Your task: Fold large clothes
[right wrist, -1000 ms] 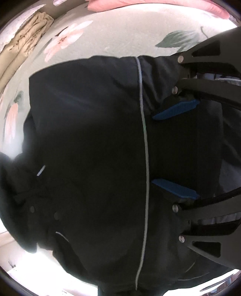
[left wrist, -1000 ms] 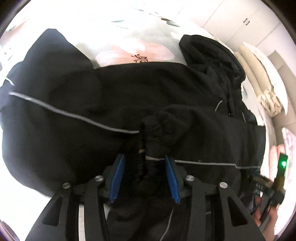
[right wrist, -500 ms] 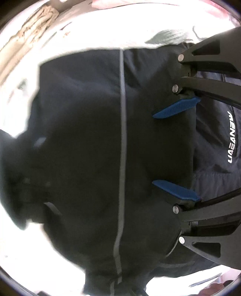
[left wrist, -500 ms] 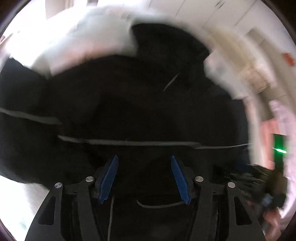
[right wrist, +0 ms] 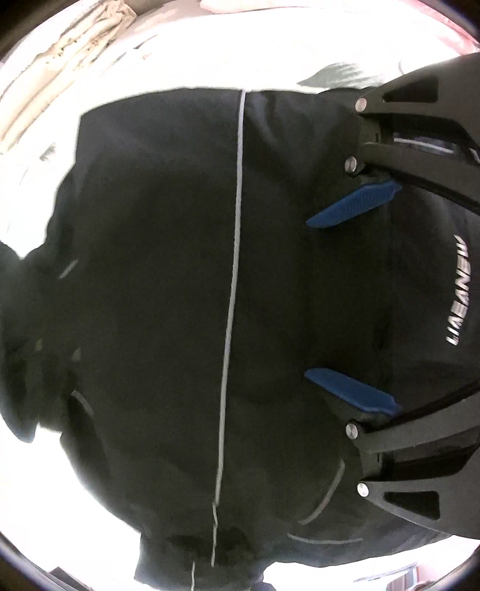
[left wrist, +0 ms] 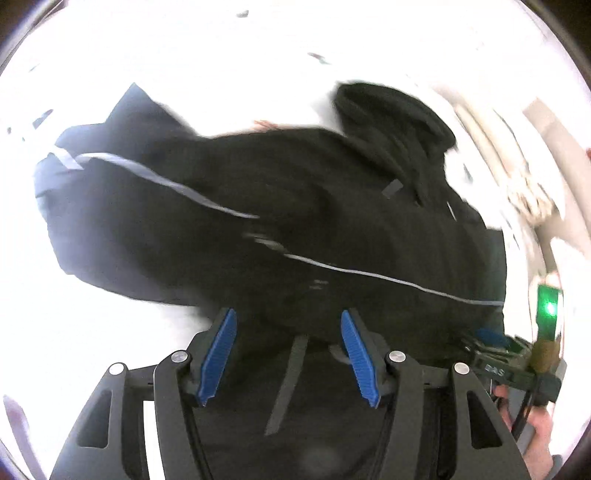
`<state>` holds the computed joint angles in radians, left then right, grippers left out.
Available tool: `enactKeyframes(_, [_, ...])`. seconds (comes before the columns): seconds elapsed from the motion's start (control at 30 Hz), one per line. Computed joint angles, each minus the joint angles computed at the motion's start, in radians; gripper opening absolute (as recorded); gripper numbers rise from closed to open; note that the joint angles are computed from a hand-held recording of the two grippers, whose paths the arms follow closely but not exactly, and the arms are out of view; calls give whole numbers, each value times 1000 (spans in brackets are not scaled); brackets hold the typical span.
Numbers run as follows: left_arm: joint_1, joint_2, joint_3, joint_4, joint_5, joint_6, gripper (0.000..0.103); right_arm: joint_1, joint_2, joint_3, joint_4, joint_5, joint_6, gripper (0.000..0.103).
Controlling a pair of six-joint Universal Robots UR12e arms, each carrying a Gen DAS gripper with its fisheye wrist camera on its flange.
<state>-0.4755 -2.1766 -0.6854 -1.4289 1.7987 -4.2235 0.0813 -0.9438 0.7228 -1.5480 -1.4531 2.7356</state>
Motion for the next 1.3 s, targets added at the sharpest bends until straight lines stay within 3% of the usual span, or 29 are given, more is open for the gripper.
enactKeyframes(0.17, [62,219,-295,36,93,-109,61,3,-64,76,-40,29,3,80])
enactKeyframes(0.3, [133,319,-428,22,145,-153,61,19,-91,100,-45,28,32,80])
enactKeyframes(0.47, [270,417,-620,181,29,-134,61,66,-109,133,-42,24,102,80])
enactKeyframes(0.6, [336,426,-685,240,-18,-107,61,108,-83,103,-22,22,169,80])
enactKeyframes(0.73, [389,438,-772,417,-141,-92,60,134,-87,104,-6,9,201,80])
enactKeyframes(0.8, [393,430,-785,471,-173,-96,60,144,-90,106,-4,0,208,80])
enactKeyframes(0.87, [384,426,-793,507,-163,-107,50,152,-88,103,-2,-10,210,80])
enactKeyframes(0.93, [375,414,-786,520,-147,-98,22,160,-84,99,-1,-19,215,80])
enactKeyframes(1.0, [360,408,-767,509,-99,-70,17,165,-83,96,-1,-21,218,80])
enactKeyframes(1.1, [323,404,-713,438,40,-40,15,177,-72,78,-9,-10,211,80])
enactKeyframes(1.2, [289,443,-707,380,204,-105,15,193,-52,45,-17,19,190,80])
enactKeyframes(1.23, [287,471,-732,387,231,-149,15,199,-47,36,-22,28,185,80])
enactKeyframes(1.3, [295,513,-791,446,199,-179,15,215,-28,8,-31,54,172,80])
